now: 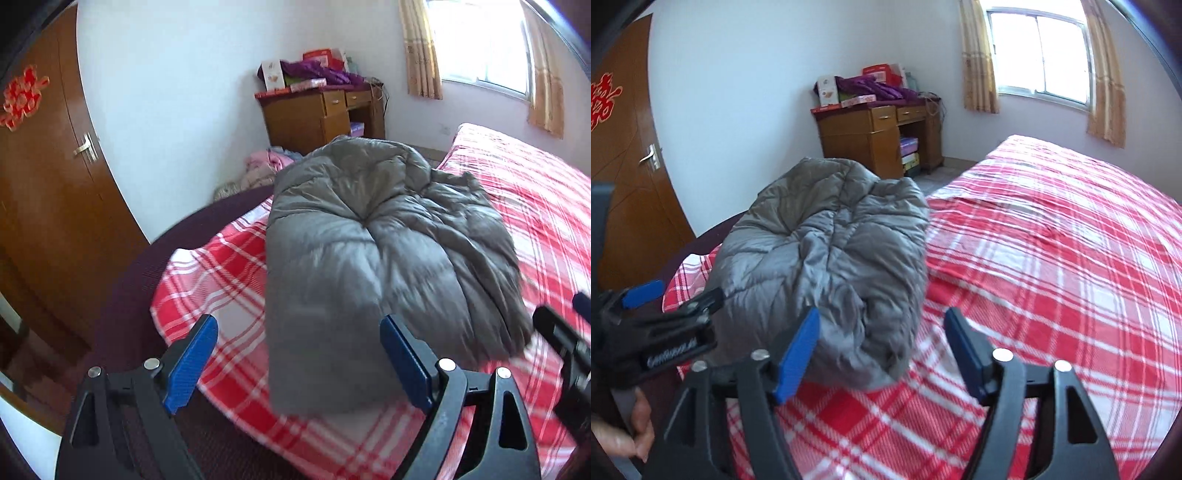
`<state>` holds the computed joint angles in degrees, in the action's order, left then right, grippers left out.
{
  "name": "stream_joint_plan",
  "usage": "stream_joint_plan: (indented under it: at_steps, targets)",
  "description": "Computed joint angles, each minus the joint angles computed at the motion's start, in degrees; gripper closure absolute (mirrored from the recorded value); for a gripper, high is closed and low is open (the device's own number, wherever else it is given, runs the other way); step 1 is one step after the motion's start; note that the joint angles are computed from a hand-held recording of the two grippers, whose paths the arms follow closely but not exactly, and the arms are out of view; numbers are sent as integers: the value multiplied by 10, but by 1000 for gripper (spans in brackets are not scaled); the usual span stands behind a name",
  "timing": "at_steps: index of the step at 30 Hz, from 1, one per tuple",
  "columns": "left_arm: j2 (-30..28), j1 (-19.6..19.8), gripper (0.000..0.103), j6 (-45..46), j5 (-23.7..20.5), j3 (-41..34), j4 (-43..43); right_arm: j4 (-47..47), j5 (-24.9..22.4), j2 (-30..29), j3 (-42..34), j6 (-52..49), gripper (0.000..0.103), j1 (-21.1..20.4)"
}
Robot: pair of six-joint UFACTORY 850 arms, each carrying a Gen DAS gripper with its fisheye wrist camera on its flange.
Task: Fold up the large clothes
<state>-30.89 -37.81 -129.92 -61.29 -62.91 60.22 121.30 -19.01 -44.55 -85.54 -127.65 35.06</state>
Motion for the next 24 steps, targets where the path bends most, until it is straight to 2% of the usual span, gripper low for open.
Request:
stream_joint_plan:
  at_steps: [5, 10, 15, 21, 24]
  targets:
    - [10, -40, 13, -32, 22, 10, -8, 135, -21, 41, 70, -132, 28, -9]
    - [2, -81, 13, -42, -9, -2, -9, 287, -54, 87, 144, -290, 25, -16]
    - [17, -107, 13, -59, -16, 5, -4, 329, -85, 130, 197, -323, 23, -22]
    - [25, -149, 13, -72, -91, 0, 3, 399, -124, 187, 259, -386, 19, -18]
    - [31, -168, 13, -82, -132, -2, 4, 435, -150, 211, 287, -419, 12, -15]
